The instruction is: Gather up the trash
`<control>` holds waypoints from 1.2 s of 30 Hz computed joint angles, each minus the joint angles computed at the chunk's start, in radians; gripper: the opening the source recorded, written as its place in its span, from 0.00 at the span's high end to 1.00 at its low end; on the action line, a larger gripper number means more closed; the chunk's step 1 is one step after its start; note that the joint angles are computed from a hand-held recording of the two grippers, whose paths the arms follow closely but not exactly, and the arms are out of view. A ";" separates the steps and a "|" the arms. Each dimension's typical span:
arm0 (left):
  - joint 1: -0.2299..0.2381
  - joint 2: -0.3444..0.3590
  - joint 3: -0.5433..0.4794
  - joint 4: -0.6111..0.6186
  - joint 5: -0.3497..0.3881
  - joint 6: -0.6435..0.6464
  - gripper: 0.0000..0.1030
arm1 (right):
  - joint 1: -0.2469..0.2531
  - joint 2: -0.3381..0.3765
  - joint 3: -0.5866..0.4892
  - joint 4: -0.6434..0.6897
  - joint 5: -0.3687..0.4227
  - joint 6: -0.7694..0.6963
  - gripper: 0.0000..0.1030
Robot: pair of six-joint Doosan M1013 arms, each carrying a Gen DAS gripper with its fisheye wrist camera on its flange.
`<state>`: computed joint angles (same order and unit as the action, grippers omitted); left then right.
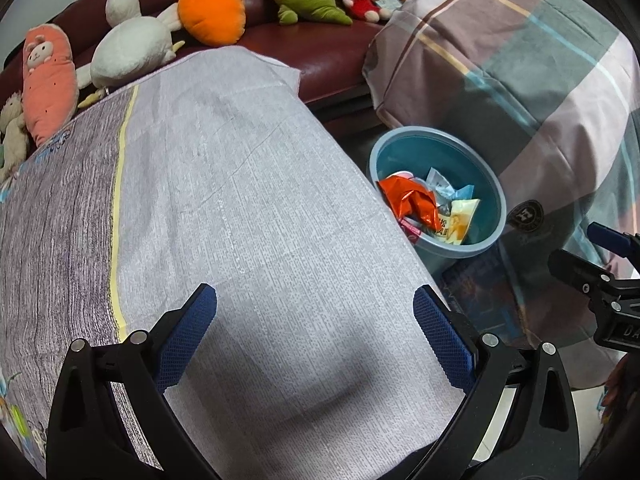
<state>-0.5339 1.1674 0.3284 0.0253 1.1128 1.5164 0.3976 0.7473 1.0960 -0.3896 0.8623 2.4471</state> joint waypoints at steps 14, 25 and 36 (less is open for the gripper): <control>0.003 0.034 -0.054 -0.002 0.046 -0.012 0.04 | -0.005 0.025 -0.030 0.029 0.017 -0.038 0.07; 0.001 0.025 -0.036 0.006 0.033 -0.021 0.04 | -0.004 0.031 -0.041 0.027 0.029 -0.042 0.07; -0.002 0.008 -0.011 0.015 0.009 -0.023 0.04 | -0.003 0.028 -0.038 0.013 0.025 -0.037 0.07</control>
<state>-0.5356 1.1757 0.3169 0.0402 1.1222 1.4936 0.3942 0.7756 1.0580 -0.3765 0.8873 2.4098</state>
